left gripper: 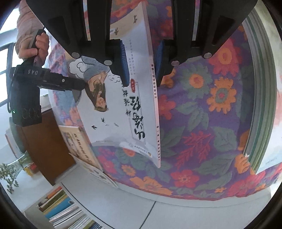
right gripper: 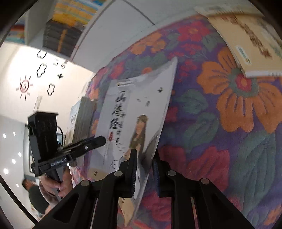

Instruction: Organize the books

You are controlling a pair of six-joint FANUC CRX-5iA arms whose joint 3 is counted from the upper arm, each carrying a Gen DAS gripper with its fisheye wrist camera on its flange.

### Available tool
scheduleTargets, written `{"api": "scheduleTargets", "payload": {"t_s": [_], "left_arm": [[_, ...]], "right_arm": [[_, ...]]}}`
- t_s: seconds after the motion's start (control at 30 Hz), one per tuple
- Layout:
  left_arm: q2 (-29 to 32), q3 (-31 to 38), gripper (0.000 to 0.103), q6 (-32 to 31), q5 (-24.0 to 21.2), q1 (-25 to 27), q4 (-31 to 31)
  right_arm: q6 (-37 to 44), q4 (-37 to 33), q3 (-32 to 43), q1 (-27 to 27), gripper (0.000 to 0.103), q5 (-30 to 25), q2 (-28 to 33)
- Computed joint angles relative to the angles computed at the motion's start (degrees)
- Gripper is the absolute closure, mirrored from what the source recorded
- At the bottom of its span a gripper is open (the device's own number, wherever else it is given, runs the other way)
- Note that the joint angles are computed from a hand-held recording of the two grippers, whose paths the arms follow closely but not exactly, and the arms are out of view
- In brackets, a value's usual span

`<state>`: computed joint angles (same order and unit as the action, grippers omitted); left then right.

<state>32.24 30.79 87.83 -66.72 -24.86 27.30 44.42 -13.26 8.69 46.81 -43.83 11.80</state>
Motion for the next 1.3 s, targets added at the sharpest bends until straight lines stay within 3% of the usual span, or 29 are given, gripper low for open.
{"api": "scheduleTargets", "payload": {"t_s": [0.2,0.73,0.83,1.03,1.3], "left_arm": [[-2.16,-1.83,0.078,-1.81,0.92,0.19,0.56],[-9.92,-9.12,0.078,-7.15,3.72,4.15,3.81],[-11.83,-10.47,0.078,-6.96,4.39,5.94,3.69],[-17.25,-15.04,0.078,-7.41,6.86,10.75,2.82],[-22.57,-22.19,0.078,-6.68,9.08,17.97,1.97]], "right_arm": [[-3.93,8.27,-0.62,3.79,0.086,-0.67,-1.65],[-5.95,21.21,0.58,9.99,0.085,2.73,-1.71],[-4.06,22.33,4.92,11.04,0.085,1.46,1.10],[2.95,18.07,16.65,11.47,0.084,-0.71,8.73],[12.06,11.21,38.31,11.14,0.084,-6.03,23.01]]}}
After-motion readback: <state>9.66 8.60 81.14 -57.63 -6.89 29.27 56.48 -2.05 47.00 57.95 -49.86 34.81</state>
